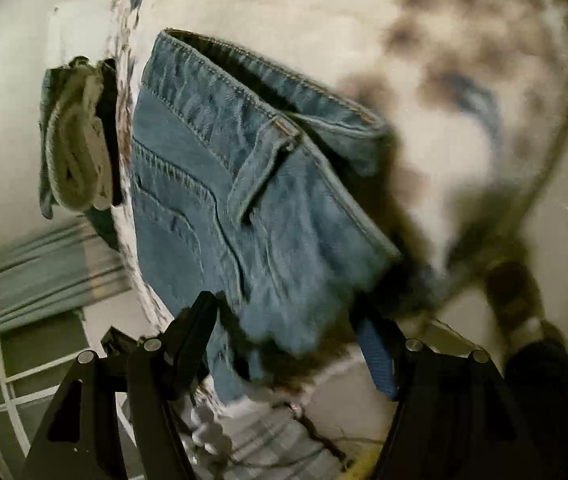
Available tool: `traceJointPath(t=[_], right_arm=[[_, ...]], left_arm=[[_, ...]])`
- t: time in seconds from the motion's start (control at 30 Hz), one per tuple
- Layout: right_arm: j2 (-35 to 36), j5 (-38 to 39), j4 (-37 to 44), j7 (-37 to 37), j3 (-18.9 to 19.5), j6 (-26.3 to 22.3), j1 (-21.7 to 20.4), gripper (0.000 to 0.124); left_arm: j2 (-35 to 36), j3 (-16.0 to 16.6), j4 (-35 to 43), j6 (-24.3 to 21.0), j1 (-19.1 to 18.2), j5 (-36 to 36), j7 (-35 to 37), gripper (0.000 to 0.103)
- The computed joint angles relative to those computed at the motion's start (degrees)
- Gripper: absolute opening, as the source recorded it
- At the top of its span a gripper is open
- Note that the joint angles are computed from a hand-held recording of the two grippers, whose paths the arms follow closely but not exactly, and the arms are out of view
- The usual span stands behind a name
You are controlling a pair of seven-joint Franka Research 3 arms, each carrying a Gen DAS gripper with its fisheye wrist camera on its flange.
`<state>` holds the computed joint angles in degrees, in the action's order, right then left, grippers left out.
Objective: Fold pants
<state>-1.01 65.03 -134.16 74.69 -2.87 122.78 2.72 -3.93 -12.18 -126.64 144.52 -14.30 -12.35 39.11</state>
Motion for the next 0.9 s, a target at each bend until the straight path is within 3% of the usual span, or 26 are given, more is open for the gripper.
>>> traceJointPath(t=[0.13, 0.3, 0.5, 0.57, 0.6, 0.63, 0.67, 0.7, 0.77, 0.9], right_arm=[[1.0, 6.4, 0.7, -5.2, 1.1, 3.9, 1.3, 0.074], [3.0, 16.2, 2.6, -10.7, 1.1, 4.1, 1.1, 0.074], [6.5, 14.6, 6.1, -12.0, 2.5, 5.8, 1.5, 0.074], [6.3, 12.9, 6.6, -10.9, 2.9, 6.9, 1.8, 0.070], [6.3, 11.3, 7.0, -9.8, 3.1, 8.0, 2.2, 0.061], [6.3, 9.1, 7.3, -8.3, 3.3, 9.1, 2.5, 0.047], [6.1, 7.0, 7.2, -7.2, 3.4, 10.1, 2.8, 0.041], [5.7, 5.8, 7.0, -6.7, 3.5, 10.7, 3.0, 0.035], [4.5, 4.2, 6.7, -5.8, 3.6, 11.4, 3.3, 0.032], [1.8, 0.4, 7.5, -2.8, 3.6, 12.5, 4.4, 0.027]], left_arm=[[0.7, 0.2, 0.4, 0.7, 0.2, -0.6, 1.4, 0.101], [2.5, -0.1, 1.9, 1.4, 0.6, -1.1, 2.5, 0.101], [0.4, -0.2, -1.4, 4.7, 0.4, -0.3, 1.9, 0.101], [0.1, -0.2, -1.9, 5.8, 0.3, 1.0, 0.8, 0.101], [-0.2, -0.2, -2.5, 7.5, 0.2, 0.8, 0.8, 0.099], [-0.4, -0.2, -3.0, 9.2, 0.0, 0.7, 0.7, 0.082], [-0.7, -0.1, -3.4, 11.5, -0.4, -1.0, 1.8, 0.056], [-0.7, -0.1, -2.9, 11.0, -0.3, -0.1, 0.8, 0.053], [-1.3, -0.1, -3.0, 11.6, -0.5, 0.3, 0.0, 0.027], [-3.8, 0.0, -3.5, 11.4, -0.8, 1.5, -1.8, 0.020]])
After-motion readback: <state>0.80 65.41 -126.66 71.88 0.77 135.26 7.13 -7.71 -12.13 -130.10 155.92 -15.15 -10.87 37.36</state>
